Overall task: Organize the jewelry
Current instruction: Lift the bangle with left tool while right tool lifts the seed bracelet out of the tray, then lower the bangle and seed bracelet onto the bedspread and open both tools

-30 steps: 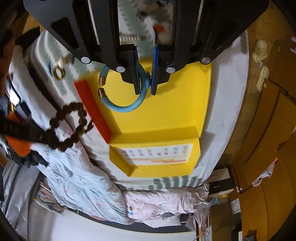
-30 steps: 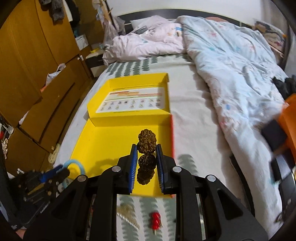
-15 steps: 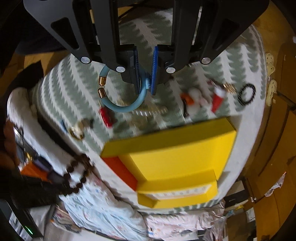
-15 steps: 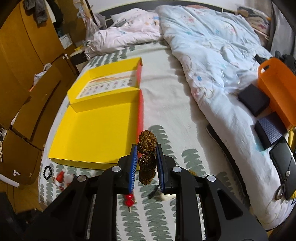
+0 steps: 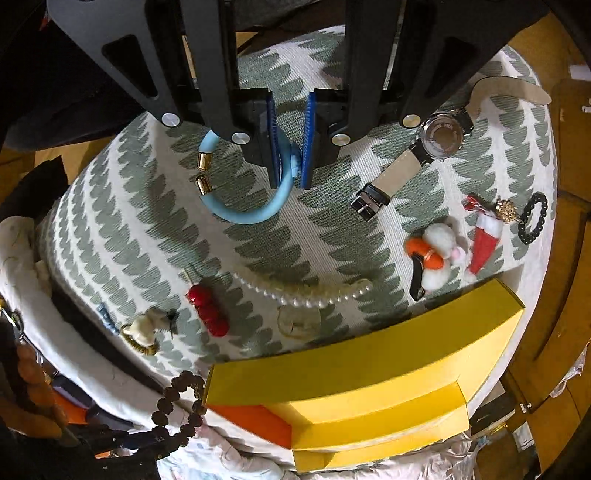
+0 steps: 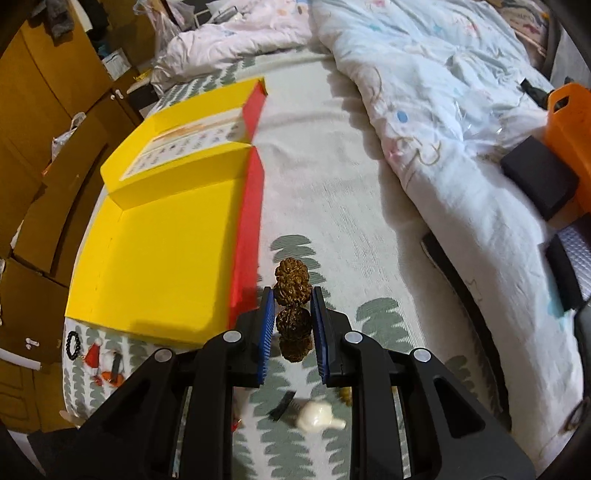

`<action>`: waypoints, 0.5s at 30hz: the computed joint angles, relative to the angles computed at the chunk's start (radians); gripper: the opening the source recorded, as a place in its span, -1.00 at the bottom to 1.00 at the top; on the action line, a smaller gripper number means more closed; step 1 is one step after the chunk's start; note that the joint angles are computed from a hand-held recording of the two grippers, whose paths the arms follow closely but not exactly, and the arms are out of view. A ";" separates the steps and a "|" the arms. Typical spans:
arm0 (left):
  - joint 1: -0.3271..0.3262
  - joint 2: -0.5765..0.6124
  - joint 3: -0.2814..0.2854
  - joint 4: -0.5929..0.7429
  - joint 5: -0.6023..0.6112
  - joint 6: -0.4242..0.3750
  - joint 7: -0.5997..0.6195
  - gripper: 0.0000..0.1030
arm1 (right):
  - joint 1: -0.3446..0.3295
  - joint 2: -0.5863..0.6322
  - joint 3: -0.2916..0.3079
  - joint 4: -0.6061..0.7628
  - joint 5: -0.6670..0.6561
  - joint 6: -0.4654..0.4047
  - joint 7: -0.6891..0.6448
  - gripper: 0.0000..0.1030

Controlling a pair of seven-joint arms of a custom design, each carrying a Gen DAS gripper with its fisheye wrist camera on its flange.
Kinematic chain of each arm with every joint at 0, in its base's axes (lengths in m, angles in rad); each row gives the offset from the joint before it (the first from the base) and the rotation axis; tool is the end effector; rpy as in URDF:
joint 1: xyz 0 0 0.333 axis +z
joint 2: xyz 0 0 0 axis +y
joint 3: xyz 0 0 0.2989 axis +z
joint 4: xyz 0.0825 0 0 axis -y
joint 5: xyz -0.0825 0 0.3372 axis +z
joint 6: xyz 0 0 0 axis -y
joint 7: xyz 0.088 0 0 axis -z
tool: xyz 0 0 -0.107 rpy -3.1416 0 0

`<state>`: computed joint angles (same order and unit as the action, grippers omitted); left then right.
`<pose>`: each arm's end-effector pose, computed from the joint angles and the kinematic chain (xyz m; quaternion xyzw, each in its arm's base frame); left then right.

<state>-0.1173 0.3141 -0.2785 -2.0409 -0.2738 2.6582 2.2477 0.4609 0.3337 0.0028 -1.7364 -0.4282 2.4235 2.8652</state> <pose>0.5439 -0.2100 0.3414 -0.3584 0.9131 -0.1885 0.0474 0.5654 0.2806 0.4298 -0.4717 0.8489 -0.1485 0.1865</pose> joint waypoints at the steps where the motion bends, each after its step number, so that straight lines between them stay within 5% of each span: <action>1: -0.003 0.002 0.002 -0.003 0.006 0.004 -0.002 -0.77 | -0.012 0.009 0.004 0.002 0.022 -0.004 -0.021 -0.60; 12: -0.005 -0.001 -0.003 -0.052 0.033 0.096 -0.034 -0.73 | -0.030 0.039 -0.008 -0.015 0.058 -0.093 -0.054 -0.58; 15: -0.008 0.000 -0.002 -0.057 0.045 0.110 -0.047 -0.58 | -0.032 0.037 -0.013 -0.033 0.054 -0.093 -0.037 -0.56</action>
